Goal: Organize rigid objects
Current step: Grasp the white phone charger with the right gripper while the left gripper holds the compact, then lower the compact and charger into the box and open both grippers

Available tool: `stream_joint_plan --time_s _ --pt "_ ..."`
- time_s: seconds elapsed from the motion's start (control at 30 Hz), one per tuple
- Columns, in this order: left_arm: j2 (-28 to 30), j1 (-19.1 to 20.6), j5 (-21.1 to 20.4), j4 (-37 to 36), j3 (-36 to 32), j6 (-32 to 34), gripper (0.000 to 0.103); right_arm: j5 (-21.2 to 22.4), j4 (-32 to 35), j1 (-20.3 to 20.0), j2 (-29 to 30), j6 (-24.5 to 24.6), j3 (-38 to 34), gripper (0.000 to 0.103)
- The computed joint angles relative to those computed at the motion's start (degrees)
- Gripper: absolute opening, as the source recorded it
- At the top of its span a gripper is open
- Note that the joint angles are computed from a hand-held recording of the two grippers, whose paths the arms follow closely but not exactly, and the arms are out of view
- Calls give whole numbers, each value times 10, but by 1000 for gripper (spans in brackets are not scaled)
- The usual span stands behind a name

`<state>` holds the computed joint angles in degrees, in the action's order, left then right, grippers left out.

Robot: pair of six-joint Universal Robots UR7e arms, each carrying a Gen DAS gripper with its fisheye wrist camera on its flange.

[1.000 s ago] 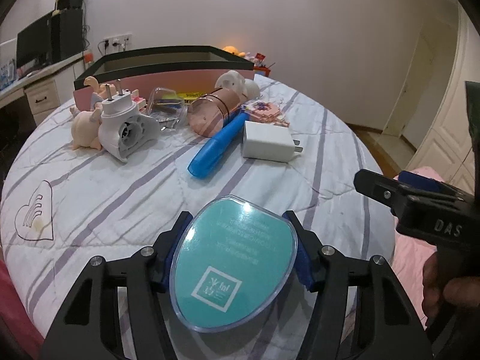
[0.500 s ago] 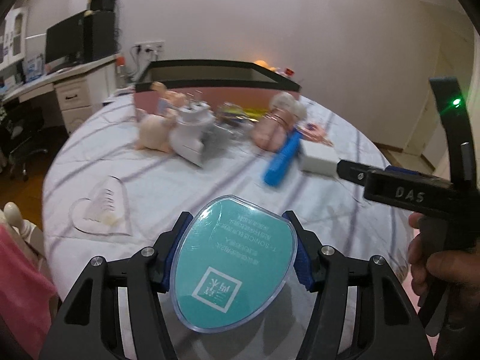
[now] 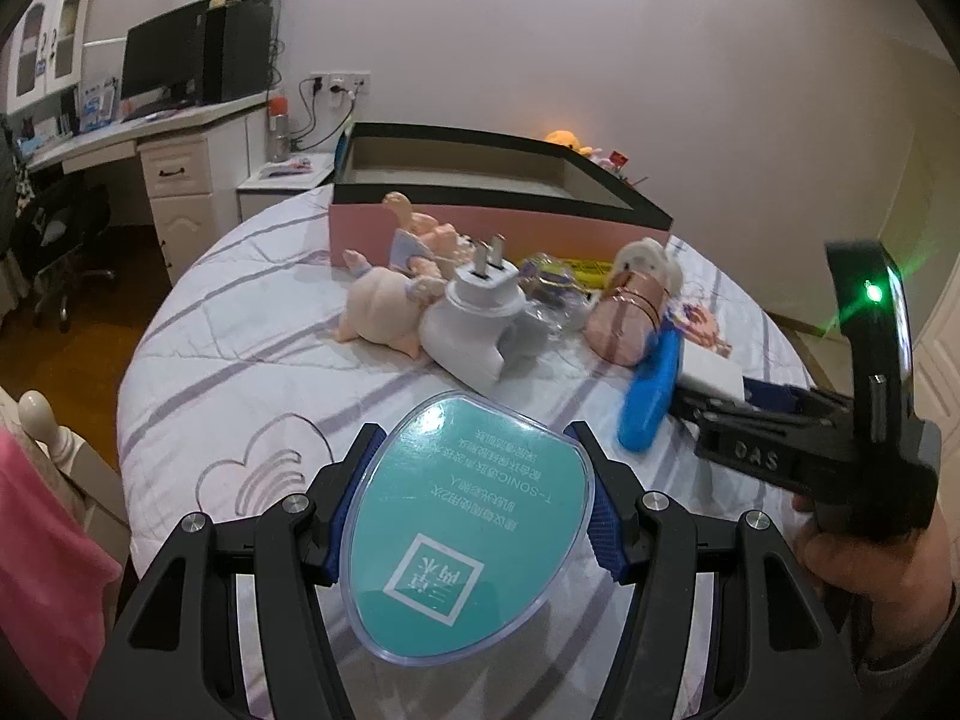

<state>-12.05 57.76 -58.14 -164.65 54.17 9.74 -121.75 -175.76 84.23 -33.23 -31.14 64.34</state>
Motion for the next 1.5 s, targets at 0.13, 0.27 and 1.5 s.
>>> stream_joint_plan --time_s 0.13,0.27,1.5 --pt "2 -1 5 19 -18 -7 62 20 25 -4 -21 12 16 67" --pt "5 -4 12 40 -40 -6 62 37 39 -4 -43 29 38 50" --pt "123 -11 14 191 -310 19 62 66 59 12 -64 -43 14 43"
